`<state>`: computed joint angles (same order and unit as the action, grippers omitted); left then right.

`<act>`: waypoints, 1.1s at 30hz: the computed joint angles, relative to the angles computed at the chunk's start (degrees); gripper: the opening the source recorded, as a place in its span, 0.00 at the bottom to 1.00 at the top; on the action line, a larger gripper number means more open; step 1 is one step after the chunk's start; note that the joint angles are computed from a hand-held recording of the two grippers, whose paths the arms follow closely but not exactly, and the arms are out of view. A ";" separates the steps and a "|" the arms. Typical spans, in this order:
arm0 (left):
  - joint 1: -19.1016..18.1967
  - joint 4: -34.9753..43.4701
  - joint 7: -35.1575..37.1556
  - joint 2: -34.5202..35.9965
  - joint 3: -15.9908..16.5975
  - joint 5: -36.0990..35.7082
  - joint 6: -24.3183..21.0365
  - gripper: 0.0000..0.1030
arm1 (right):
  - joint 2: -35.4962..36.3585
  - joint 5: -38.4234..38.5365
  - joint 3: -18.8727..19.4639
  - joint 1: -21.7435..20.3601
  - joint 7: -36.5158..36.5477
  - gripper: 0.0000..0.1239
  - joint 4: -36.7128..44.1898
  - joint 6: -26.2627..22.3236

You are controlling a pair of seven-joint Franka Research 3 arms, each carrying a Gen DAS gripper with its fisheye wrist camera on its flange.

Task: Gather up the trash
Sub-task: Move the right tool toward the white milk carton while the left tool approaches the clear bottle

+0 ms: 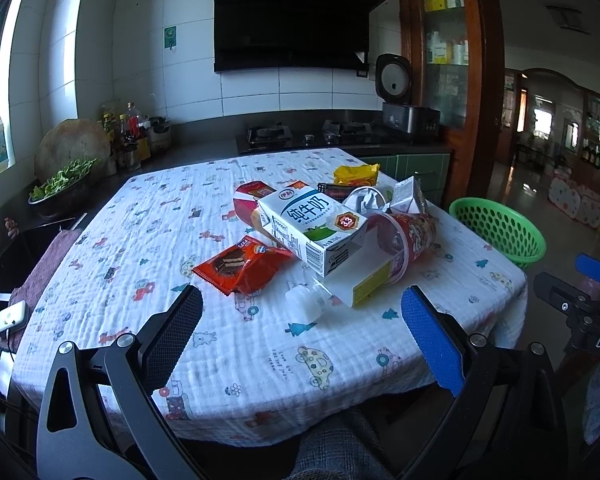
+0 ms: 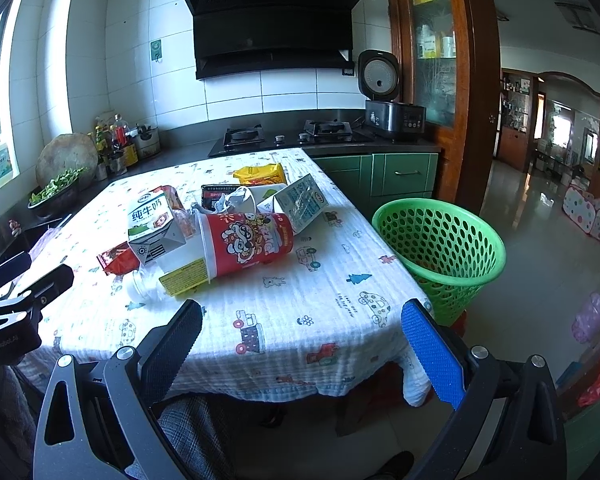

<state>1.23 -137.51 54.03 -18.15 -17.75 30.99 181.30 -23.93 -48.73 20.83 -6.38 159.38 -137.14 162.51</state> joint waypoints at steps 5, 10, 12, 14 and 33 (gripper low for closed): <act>-0.42 0.86 0.19 1.03 0.70 -0.18 -0.96 0.95 | 1.48 -0.27 -0.34 0.43 -0.58 0.78 1.05 -0.20; -1.48 2.32 0.75 2.67 1.98 -0.49 -2.26 0.95 | 3.46 -0.16 -1.75 1.97 -1.84 0.78 2.43 -0.79; -2.75 2.79 1.60 3.39 3.22 -1.26 -2.58 0.95 | 4.25 -0.12 -2.36 2.69 -2.36 0.78 3.09 -1.29; -3.11 3.34 1.97 4.04 3.62 -1.46 -3.18 0.95 | 5.28 -0.29 -2.98 3.41 -2.71 0.78 3.93 -1.85; -6.67 9.20 6.99 10.16 7.14 -5.99 -7.74 0.95 | 12.86 0.83 -10.10 10.37 -6.02 0.78 10.04 -3.77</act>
